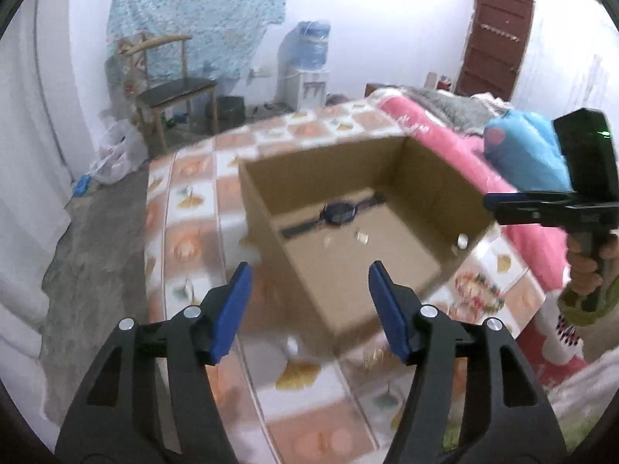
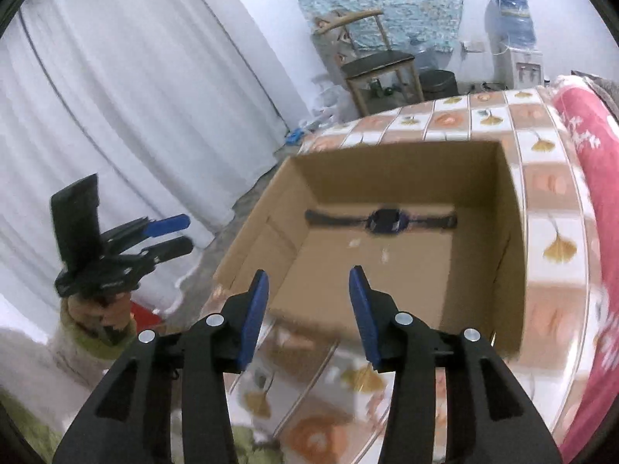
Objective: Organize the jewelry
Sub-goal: 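Open the left tool to drop the silver charm into the box, then withdraw the left tool from the box back toward the table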
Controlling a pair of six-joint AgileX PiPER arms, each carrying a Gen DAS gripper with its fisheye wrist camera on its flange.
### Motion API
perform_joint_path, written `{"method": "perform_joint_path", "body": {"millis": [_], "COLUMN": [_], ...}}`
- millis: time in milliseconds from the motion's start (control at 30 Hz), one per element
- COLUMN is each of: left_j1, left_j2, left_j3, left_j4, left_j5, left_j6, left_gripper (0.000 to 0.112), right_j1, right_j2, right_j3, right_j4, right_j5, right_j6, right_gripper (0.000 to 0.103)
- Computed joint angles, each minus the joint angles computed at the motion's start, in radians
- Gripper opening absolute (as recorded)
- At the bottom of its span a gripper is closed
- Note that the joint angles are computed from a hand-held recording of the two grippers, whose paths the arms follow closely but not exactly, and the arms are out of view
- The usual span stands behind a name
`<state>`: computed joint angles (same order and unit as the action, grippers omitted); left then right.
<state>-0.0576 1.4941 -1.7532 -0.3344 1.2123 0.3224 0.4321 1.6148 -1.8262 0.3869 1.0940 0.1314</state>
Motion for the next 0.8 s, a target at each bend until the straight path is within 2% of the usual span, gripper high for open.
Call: {"method": "perform_joint_path", "body": {"millis": [133, 333, 400, 567, 667, 800], "left_j1": [-0.03, -0.144, -0.18, -0.248, -0.28, -0.309], "left_j2": [-0.122, -0.186, -0.182, -0.156, -0.14, -0.111], "left_j3": [0.243, 0.48, 0.522, 0.549, 0.554, 0.55], "left_j4": [0.018, 0.088, 0.104, 0.159, 0.182, 0.214], "left_j5": [-0.077, -0.191, -0.226, -0.275, -0.296, -0.306], "left_j6": [-0.014, -0.059, -0.061, -0.052, -0.026, -0.012], "left_gripper": [0.06, 0.059, 0.055, 0.037, 0.032, 0.024], "right_j1": [0.047, 0.104, 0.131, 0.18, 0.193, 0.213], "right_j2": [-0.092, -0.068, -0.051, -0.008, 0.023, 0.049], "right_j3": [0.228, 0.34, 0.339, 0.315, 0.304, 0.287], "right_j4": [0.011, -0.028, -0.058, -0.099, -0.085, -0.096], "right_j5": [-0.084, -0.129, -0.142, -0.15, -0.161, -0.171], "right_j6": [0.055, 0.156, 0.175, 0.188, 0.169, 0.168], "right_gripper": [0.043, 0.043, 0.042, 0.03, 0.025, 0.024]}}
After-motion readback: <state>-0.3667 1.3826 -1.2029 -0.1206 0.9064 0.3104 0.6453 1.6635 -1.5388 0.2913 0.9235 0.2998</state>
